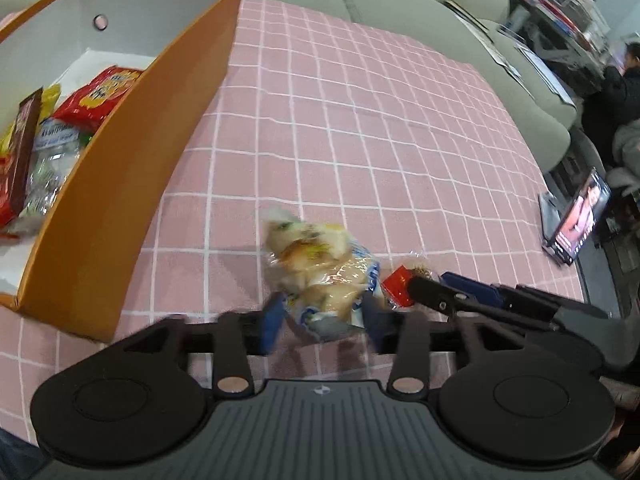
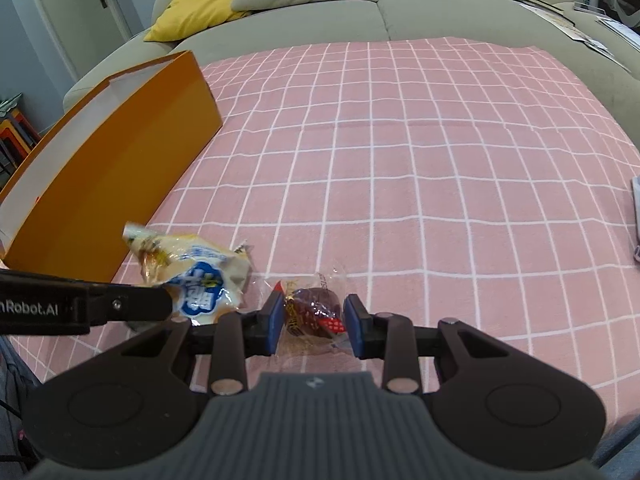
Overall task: Organize snacks
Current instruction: 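Grasp the clear bread-roll packet with the left gripper while the right grasps the small candy bag, then carry both packets over the box and open both grippers to drop them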
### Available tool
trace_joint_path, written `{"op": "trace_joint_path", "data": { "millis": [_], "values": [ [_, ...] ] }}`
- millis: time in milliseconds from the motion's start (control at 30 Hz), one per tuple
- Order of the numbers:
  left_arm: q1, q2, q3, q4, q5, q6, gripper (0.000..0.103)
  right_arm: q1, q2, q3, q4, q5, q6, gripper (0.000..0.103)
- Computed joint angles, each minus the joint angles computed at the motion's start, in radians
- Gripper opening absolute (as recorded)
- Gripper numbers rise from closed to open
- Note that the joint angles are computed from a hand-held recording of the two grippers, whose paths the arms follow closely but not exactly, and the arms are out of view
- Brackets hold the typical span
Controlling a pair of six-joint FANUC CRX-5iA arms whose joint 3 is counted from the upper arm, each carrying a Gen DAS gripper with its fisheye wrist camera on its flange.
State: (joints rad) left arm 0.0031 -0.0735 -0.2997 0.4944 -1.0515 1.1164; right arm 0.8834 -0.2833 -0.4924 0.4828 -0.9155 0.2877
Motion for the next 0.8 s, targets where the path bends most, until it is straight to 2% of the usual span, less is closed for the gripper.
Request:
{"op": "trace_joint_path", "data": {
  "millis": [67,200,333,500,633,700,800],
  "values": [
    [0.0,0.002,-0.004,0.007,0.007,0.031,0.077,0.002,0.001,-0.001,-0.001,0.003,0.009,0.031],
    [0.002,0.022,0.0,0.036,0.006,0.066,0.084,0.003,0.006,-0.002,0.001,0.013,0.02,0.031],
    [-0.016,0.054,0.024,0.021,0.009,0.123,0.084,-0.003,0.006,-0.004,-0.004,0.024,0.032,0.031],
    [-0.027,0.075,0.023,0.027,0.028,0.156,0.075,-0.006,0.009,-0.002,-0.014,0.029,0.049,0.031],
    [-0.035,0.073,0.016,0.025,0.054,0.152,0.072,-0.014,0.009,-0.007,-0.014,0.038,0.053,0.031],
    [-0.042,0.075,0.025,0.003,0.059,0.163,0.062,-0.017,0.007,-0.01,-0.015,0.043,0.051,0.031],
    [-0.052,0.081,0.039,-0.028,0.066,0.184,0.055,-0.018,0.003,-0.013,-0.017,0.046,0.048,0.031]
  ]
}}
